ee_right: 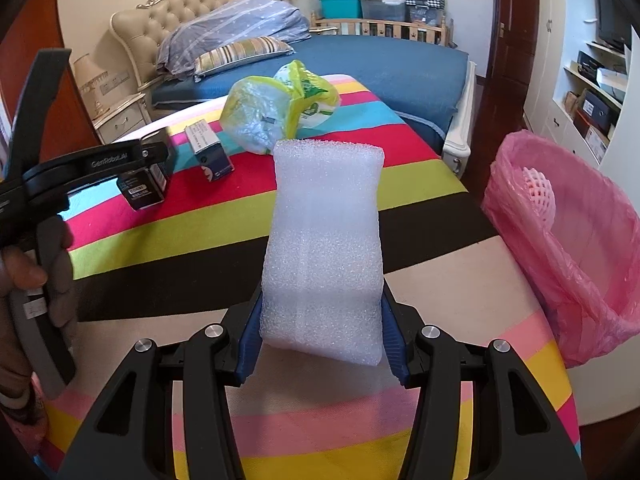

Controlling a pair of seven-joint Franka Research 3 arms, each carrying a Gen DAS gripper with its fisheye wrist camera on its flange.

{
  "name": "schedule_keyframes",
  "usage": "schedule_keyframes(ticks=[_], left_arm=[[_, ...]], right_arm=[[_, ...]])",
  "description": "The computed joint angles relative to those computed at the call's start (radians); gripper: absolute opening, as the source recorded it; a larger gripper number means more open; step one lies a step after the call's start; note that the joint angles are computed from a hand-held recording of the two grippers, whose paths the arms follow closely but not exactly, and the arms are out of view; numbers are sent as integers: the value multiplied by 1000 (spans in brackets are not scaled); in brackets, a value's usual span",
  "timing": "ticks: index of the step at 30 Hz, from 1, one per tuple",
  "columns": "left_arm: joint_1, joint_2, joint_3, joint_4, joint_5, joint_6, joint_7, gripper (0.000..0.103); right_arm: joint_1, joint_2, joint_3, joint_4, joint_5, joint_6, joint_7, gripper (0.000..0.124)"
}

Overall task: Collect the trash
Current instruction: 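Grasp the black DORMI box with the left tool while the right tool holds the foam sheet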

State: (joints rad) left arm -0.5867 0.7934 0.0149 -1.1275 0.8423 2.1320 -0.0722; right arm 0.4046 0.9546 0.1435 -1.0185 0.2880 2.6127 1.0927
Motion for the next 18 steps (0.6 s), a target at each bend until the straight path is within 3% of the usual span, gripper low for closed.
schedule_keyframes(ticks=[7,10,12,15,17,18], left_arm=[[40,-127,-24,-204,15,96,-66,44],[66,-159,-29,-268,8,145,-130,71],[77,-158,-31,-282,17,160,-145,71],[92,-135,-40,-264,10,176,-115,67],[89,-121,-43,-245,14,177,-72,39],[84,-114,-44,-231,12,162,-45,39]], right_arm=[[15,38,-14,68,-11,-30,34,50],[27,51,-24,90,-27,-36,49,51],[32,50,-29,88,-36,-33,55,51],[36,50,-33,87,-48,-30,61,52],[43,55,-43,95,-62,-32,70,53],[45,56,-45,96,-66,-32,72,54]])
